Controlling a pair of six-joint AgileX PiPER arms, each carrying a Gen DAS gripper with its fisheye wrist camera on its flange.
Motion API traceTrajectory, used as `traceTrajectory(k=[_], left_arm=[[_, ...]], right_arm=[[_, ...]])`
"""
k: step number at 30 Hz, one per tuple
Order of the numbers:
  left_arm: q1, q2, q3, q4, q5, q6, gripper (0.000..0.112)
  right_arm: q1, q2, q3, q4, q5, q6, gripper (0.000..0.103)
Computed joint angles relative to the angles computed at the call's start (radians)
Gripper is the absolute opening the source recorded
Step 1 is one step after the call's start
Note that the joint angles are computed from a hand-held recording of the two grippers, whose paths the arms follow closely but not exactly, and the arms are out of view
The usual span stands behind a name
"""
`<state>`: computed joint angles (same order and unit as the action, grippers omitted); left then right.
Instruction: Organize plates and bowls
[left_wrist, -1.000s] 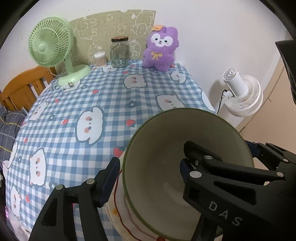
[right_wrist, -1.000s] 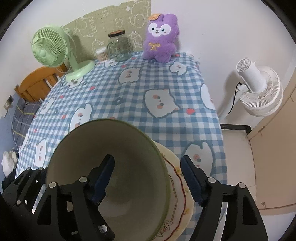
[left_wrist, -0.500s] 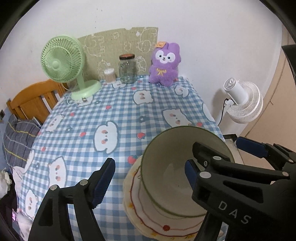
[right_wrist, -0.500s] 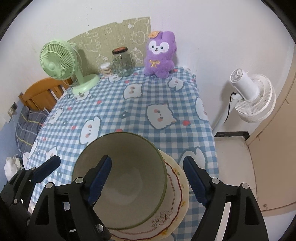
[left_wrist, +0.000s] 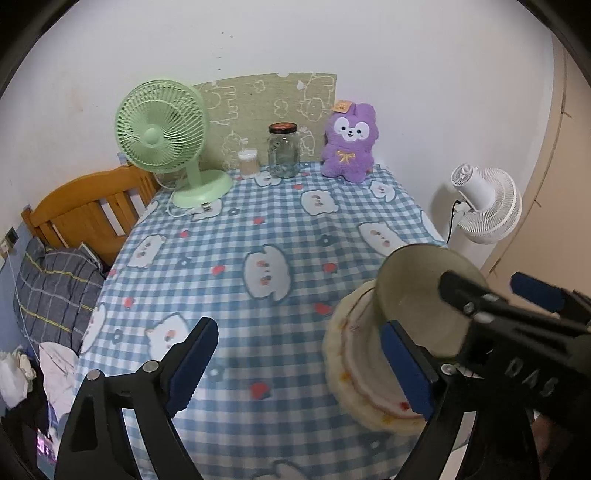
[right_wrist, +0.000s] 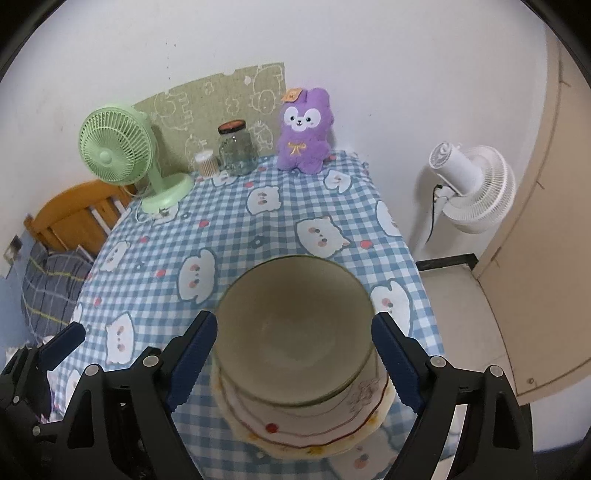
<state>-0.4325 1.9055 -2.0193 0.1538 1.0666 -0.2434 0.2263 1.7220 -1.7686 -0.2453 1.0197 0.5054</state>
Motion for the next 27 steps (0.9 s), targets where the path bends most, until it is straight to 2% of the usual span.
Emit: traceTrajectory(k=[9,14,20,24,27], left_arm=[[0.162,-0.157,0.237,-0.119,-0.114,0.197,0.092],[0.256,-0.196,0.269,-0.186,-0.127,0.295,0.092],[0.314,-0.214,0.258,-0.230,-0.120,0.334,0.093],[0.306,-0.262,0.340,-0.203,-0.203,0.321,0.096],[0.303,-0.286,0.406,-0.205,-0.252,0.318,0.096]], right_arm=[[0.187,-0.045,0.034,-0.192,0.048,0.285,0.088],[0.272,-0.050,0.037,-0.263,0.084,0.407,0.088],[0.332,-0.035,-0.009,-0.288,0.138,0.420,0.088],[0.358,-0.051,0.027,-0.336,0.128,0.430,0.088],[0.357,-0.090,0.125,-0.356,0.063,0.472,0.088]])
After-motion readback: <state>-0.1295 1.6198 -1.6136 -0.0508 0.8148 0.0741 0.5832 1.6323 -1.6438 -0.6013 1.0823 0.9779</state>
